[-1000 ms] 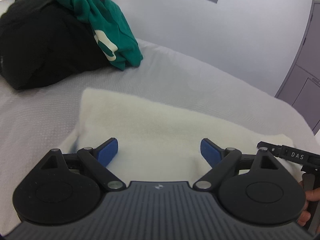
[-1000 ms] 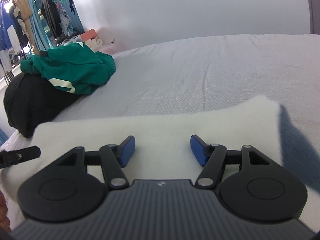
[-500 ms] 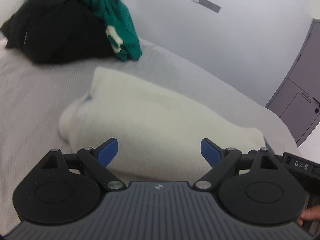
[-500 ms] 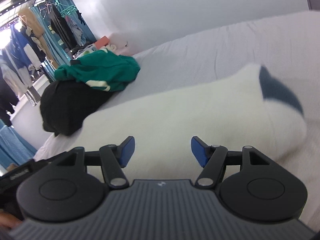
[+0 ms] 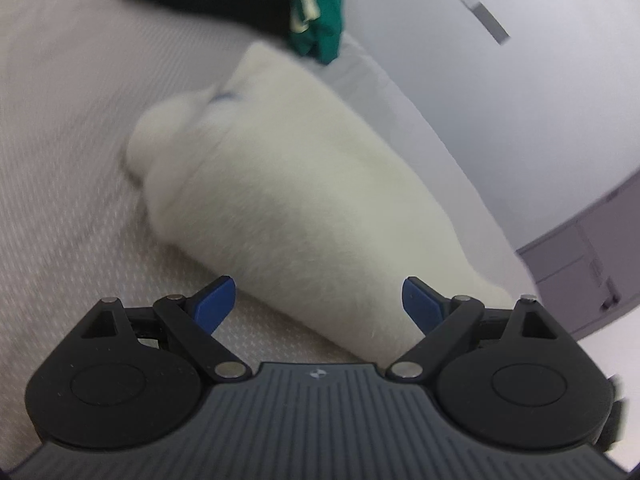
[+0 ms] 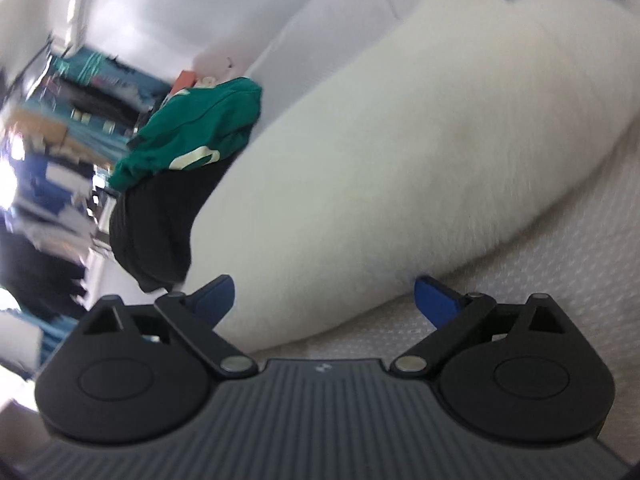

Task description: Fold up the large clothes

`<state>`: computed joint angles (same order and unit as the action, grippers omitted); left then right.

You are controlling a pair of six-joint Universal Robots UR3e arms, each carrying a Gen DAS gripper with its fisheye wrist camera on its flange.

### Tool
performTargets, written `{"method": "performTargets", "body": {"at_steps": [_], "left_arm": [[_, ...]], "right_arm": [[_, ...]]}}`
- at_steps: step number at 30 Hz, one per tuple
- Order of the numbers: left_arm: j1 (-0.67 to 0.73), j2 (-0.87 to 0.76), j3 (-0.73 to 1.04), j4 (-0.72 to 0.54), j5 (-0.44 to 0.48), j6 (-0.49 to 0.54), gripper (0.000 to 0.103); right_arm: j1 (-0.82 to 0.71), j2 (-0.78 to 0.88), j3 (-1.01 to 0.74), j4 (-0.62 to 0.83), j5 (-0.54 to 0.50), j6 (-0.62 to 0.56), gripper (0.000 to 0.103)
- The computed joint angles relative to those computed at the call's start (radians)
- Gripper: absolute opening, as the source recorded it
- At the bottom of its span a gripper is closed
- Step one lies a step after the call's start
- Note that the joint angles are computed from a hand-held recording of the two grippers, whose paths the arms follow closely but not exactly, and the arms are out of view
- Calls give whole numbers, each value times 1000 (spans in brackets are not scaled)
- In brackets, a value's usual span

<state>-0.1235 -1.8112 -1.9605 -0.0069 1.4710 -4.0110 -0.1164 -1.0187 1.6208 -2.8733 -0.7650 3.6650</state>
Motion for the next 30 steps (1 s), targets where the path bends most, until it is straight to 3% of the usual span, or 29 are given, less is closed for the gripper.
{"method": "performTargets", "body": {"at_steps": [4,9,12,17,22,30], "left_arm": [[66,-26,-61,110,-99,-98,93],[142,-77,-141,285,-191,-235,94],[179,-124,-174,401,-234,-316,94],[198,-216,-145,506,-254,-382,94],[186,-266,-60,484,-220,-382,92],[154,-255,55,301,-137,-274,68]], "right_arm": [[-1,99,-61,-70,3,148,99],[-36,196,-69,-315,19,438,99],[-50,206,-35,-442,22,531,99],[-42,185,8,-557,8,550,99],[-29,168,38,-574,-4,522,100],[-59,173,29,-510,20,479,99]]}}
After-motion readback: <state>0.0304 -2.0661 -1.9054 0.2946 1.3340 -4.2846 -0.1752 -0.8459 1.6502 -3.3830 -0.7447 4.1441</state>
